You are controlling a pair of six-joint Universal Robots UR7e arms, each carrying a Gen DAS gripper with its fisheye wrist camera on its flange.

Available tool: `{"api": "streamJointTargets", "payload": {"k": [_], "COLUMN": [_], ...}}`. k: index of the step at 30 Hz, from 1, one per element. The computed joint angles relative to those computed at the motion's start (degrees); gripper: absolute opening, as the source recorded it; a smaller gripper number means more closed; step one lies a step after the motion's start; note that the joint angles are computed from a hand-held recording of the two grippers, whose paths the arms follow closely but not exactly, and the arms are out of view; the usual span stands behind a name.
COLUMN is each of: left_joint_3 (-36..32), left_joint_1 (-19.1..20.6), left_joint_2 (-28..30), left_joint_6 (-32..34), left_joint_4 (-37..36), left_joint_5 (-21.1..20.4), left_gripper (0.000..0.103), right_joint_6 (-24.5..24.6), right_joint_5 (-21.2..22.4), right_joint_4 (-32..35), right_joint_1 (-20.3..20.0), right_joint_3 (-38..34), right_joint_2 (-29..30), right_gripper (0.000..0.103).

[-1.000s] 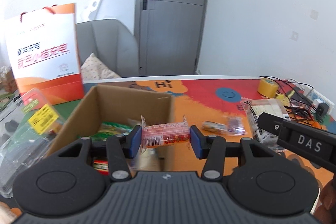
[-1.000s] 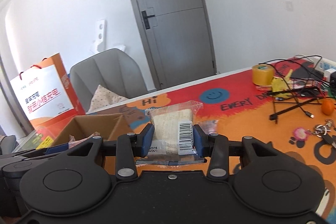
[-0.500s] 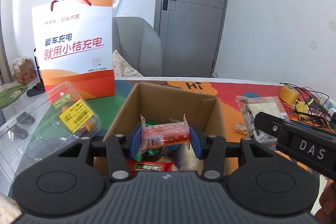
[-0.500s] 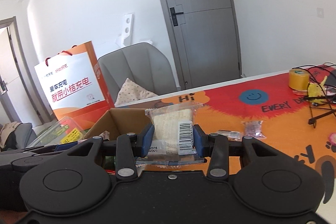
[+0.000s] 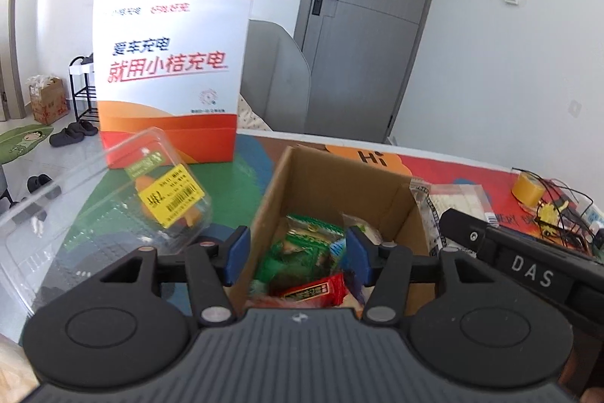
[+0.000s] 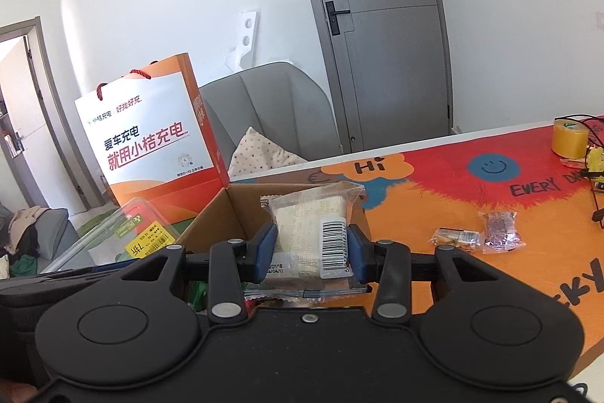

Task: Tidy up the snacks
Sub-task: 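Open both grippers over the box to drop the bar and bread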

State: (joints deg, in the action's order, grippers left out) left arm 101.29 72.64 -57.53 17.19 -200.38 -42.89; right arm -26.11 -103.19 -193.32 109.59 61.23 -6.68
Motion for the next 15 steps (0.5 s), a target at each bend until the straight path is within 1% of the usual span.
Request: {"api": "streamJointTargets", "payload": {"k": [4, 8, 11, 13, 14, 15], "left_joint_3": [0.3, 0.2, 0.0, -0.2, -0.4, -0.4], "left_joint_1": [0.1, 0.3, 0.6, 0.8, 0.7, 0.7], "left_joint_2": [-0.6, -0.4, -0.4, -0.3, -0.1, 0.1], "left_joint_6": [0.6, 2.4, 2.5, 2.2, 2.7, 3.6], "left_joint_4": [-1.0, -4.0, -4.7, -4.8, -5.6, -6.7], "left_joint_5": [0.4, 1.1, 1.4, 1.9, 2.5, 2.6], "left_gripper": [0.063, 0.077, 0.081, 0.085, 0.088, 0.088], "right_joint_6": [0.4, 0.6, 0.6, 0.8, 1.2, 1.8], "right_joint_5": [0.3, 1.5, 3.3, 4.3, 4.5, 4.9], "right_joint_4": [1.0, 2.0, 2.0, 0.9, 0.4, 0.0], "right_joint_1": [0.1, 0.3, 0.2, 0.0, -0.1, -0.2], "right_joint_3": [-1.4, -2.4, -2.8, -2.7, -2.3, -2.0], "right_joint_2": [0.8, 1.3, 1.6, 1.7, 1.6, 1.4], "right_gripper": [0.041, 0.041, 0.043, 0.053, 0.064, 0.074]}}
